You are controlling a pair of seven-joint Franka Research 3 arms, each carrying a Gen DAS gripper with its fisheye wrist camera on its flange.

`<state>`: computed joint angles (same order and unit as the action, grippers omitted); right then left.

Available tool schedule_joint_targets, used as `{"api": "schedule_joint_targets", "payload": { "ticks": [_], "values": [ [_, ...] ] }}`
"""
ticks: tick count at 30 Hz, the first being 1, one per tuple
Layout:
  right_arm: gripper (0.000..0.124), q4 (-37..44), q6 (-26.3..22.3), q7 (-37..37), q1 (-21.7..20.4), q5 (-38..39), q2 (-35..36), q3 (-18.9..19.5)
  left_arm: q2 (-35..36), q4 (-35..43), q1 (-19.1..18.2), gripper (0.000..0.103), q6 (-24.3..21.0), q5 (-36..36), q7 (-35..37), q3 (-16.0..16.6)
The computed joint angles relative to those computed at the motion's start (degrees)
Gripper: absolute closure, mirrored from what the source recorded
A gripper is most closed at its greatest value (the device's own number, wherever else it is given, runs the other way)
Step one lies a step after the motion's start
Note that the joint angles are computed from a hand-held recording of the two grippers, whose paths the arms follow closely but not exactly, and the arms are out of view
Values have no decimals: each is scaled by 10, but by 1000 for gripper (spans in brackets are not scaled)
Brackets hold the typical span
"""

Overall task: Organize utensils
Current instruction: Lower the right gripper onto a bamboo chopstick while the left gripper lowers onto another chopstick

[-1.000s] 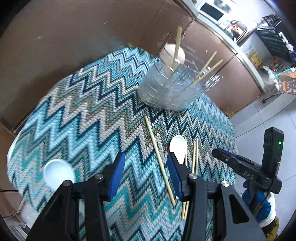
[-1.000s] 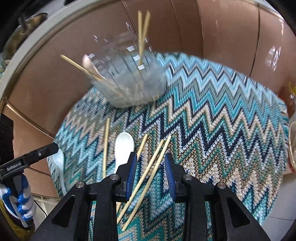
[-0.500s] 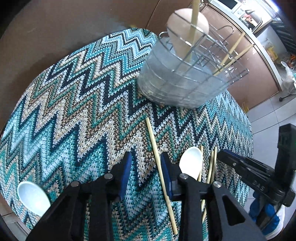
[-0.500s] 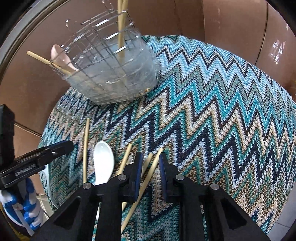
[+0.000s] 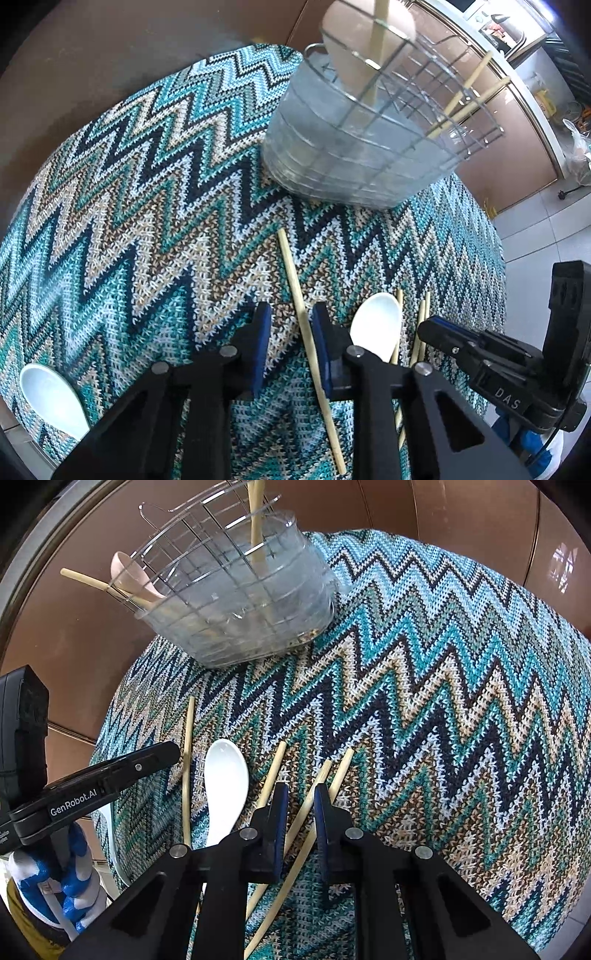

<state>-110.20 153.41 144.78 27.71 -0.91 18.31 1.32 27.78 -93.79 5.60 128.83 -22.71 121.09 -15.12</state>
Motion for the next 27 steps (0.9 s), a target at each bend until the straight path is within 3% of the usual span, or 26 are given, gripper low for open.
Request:
{"api": "schedule_joint_targets", "payload": {
  "ticks": [8,20,27],
  "values": [
    [111,39,-45,-26,-7,13,27,4,20,16,-4,82,-1,13,-11,-3],
    [111,72,-53,-50,-11,38,55,5,29,19,-30,82,20,55,-50,-1],
    [111,52,-39,-70,-17,54,42,7,37,31,-26,82,8,53,-59,-6]
  ]
}}
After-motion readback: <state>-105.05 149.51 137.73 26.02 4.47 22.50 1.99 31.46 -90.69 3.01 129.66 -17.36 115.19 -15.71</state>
